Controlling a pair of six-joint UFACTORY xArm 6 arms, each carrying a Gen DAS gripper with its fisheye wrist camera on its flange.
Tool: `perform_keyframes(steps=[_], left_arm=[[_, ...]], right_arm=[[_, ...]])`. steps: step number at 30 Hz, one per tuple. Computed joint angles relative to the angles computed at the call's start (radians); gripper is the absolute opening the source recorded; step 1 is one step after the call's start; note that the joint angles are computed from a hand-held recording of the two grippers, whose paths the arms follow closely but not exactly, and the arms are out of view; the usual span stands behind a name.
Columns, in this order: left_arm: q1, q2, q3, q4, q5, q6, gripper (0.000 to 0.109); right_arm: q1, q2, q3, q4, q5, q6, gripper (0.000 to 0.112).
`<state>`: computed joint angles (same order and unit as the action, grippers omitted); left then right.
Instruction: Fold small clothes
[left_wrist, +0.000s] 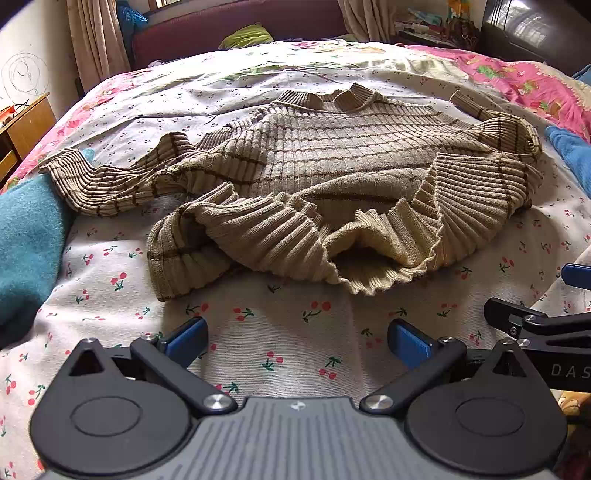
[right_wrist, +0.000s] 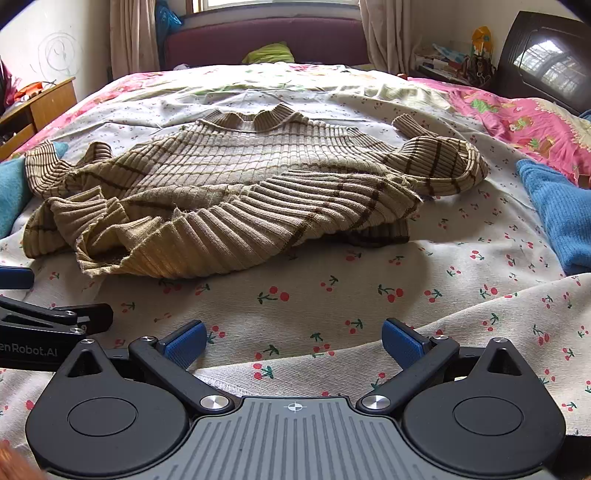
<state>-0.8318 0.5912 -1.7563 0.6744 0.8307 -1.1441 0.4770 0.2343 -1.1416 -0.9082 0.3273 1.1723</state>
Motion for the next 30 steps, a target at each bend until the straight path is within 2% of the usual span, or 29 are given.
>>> perform_keyframes(steps=[30], left_arm=[[-0.008, 0.014, -0.023, -0.006, 0.004, 0.004, 0.103]], right_arm=[[0.002, 0.002, -0.004, 0.007, 0.014, -0.01, 0.101]])
